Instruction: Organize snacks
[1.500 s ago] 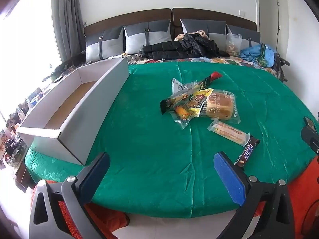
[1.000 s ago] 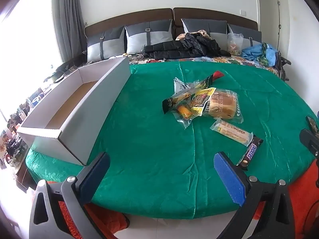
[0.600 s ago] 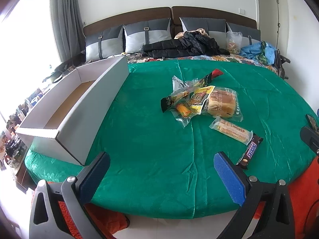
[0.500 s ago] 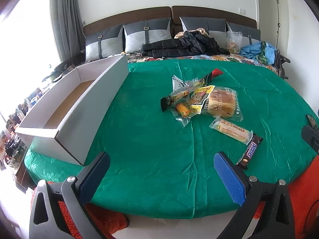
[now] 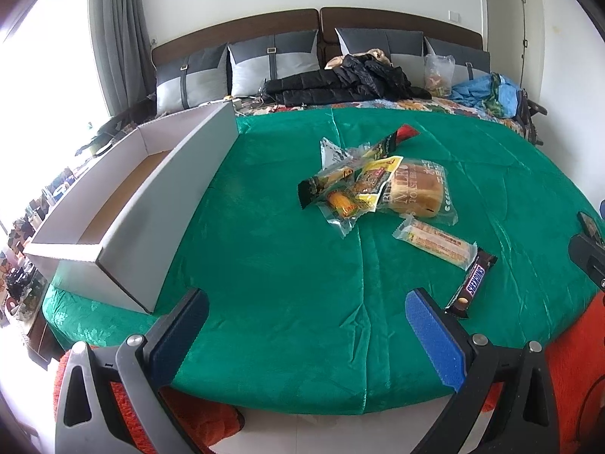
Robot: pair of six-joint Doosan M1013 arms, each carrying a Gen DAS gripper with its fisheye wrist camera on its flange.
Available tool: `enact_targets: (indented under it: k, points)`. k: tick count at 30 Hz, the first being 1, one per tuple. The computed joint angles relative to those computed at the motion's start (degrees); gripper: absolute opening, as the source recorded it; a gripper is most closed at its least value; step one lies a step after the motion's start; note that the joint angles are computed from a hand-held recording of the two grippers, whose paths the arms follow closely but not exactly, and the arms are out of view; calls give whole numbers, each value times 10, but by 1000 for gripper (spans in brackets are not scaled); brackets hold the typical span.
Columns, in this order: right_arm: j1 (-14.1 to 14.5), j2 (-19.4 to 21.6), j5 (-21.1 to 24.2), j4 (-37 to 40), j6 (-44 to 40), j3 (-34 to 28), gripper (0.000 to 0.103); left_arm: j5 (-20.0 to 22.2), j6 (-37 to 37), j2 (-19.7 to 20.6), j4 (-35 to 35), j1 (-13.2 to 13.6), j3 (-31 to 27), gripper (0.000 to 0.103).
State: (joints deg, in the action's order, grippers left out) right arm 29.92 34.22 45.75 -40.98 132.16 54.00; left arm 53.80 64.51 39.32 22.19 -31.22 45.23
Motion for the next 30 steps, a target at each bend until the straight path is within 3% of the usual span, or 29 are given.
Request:
enact_targets:
  k: [22,30]
  points:
    - [-5,6,11,18,-11,-2,96,18,17,7,-14,-1,-12,103]
    - [-18,8,21,69,-3,-6,96,24,15,9,-24,2,-16,103]
